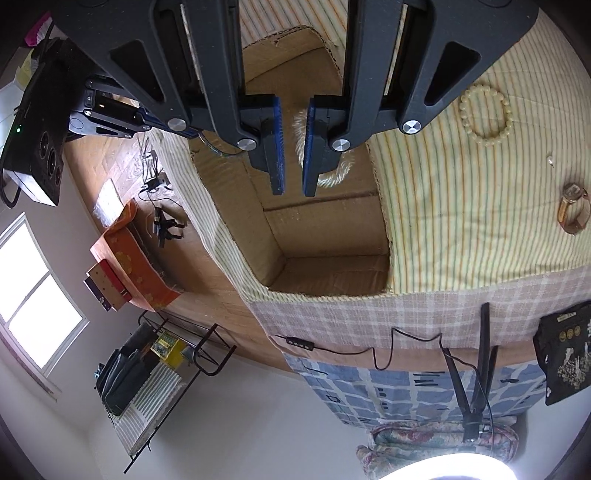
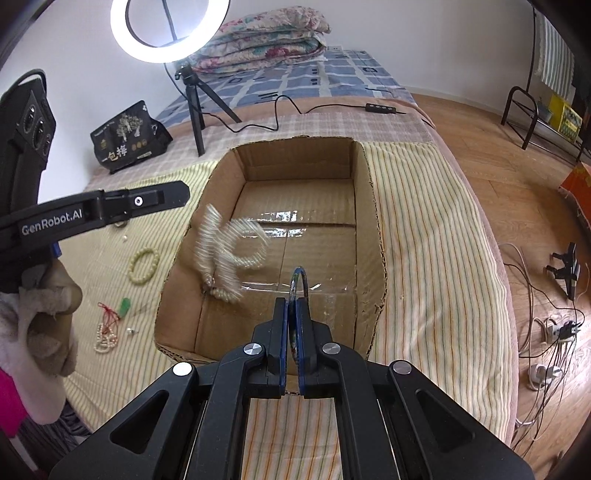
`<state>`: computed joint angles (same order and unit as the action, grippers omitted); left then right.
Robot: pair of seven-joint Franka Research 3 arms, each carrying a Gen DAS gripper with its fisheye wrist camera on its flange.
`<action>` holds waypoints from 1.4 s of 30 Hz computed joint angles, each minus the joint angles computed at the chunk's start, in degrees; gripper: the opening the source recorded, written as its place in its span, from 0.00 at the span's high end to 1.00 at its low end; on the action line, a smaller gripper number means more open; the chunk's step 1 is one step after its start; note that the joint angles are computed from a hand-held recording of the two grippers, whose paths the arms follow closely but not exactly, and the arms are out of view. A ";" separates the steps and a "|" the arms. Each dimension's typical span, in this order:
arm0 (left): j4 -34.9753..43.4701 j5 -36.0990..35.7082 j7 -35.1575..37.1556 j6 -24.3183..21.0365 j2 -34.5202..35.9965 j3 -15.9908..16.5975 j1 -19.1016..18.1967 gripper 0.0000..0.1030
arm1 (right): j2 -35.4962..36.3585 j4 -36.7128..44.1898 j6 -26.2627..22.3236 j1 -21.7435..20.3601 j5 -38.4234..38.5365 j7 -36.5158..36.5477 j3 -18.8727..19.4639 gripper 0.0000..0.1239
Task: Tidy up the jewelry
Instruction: 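Open the right tool dropping the bangle while the left tool releases the necklace into the box, then move both tools back over the remaining jewelry on the sheet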
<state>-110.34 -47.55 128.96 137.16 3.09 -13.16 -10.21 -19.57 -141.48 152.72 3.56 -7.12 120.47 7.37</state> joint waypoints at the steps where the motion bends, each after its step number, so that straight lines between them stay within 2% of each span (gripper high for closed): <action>1: -0.10 -0.02 0.03 0.31 -0.16 0.05 0.06 0.70 | 0.09 0.12 -0.26 -0.04 -0.06 0.10 0.05 0.95; 3: -0.52 -0.50 0.26 0.93 -0.60 0.23 0.20 0.68 | 0.22 0.71 -1.63 -1.12 -2.03 2.31 1.13 0.75; 4: -0.47 -0.31 0.16 0.83 -0.64 0.34 0.25 0.68 | 0.13 0.64 -1.49 -1.26 -2.70 2.94 1.24 0.72; 14: -1.68 0.04 1.40 1.66 -3.03 2.06 1.41 0.68 | -0.48 1.23 0.34 -1.82 -5.83 6.03 2.31 0.70; 17: -2.52 -0.22 2.27 2.05 -4.41 3.08 1.88 0.68 | -0.44 1.80 0.21 -2.17 -7.91 7.64 3.20 0.62; 20: -3.27 -0.52 3.20 2.33 -5.85 4.23 2.35 0.68 | -0.19 2.56 -0.10 -2.30 -10.06 9.23 3.87 0.61; 22: -3.75 -1.01 4.40 2.69 -6.59 5.07 2.70 0.66 | -0.15 2.92 -0.36 -2.17 -11.17 10.03 4.06 0.57; 24: -4.19 -0.64 5.58 2.61 -7.32 5.92 3.15 0.64 | -0.22 3.29 -0.85 -2.57 -13.58 12.05 5.06 0.48; 29: -4.45 1.65 5.88 2.07 -8.17 7.97 4.92 0.64 | 0.18 4.47 -1.81 -2.00 -17.09 15.08 5.61 0.46; 30: -4.36 1.94 5.91 1.93 -8.24 8.32 5.30 0.63 | 0.47 4.96 -1.99 -2.08 -18.11 16.20 5.99 0.43; 31: -4.31 2.44 5.89 1.75 -8.35 8.61 5.69 0.56 | 0.64 5.24 -2.08 -1.96 -18.86 17.00 6.08 0.41; 33: -4.56 2.47 6.53 1.91 -8.74 9.21 6.35 0.50 | 1.23 6.13 -2.06 -2.04 -21.27 19.66 6.80 0.36; 40: -4.39 4.44 5.68 0.72 -8.48 10.65 8.68 0.49 | 4.40 8.71 0.06 0.70 -25.67 23.49 6.30 0.36; 42: -4.82 4.94 5.91 0.10 -8.76 10.84 9.26 0.49 | 5.56 9.39 1.32 2.16 -25.24 22.67 5.62 0.36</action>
<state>-115.16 -42.61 134.87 137.26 -5.68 -2.32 -0.95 -14.01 -132.09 154.05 5.72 -32.35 143.15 12.99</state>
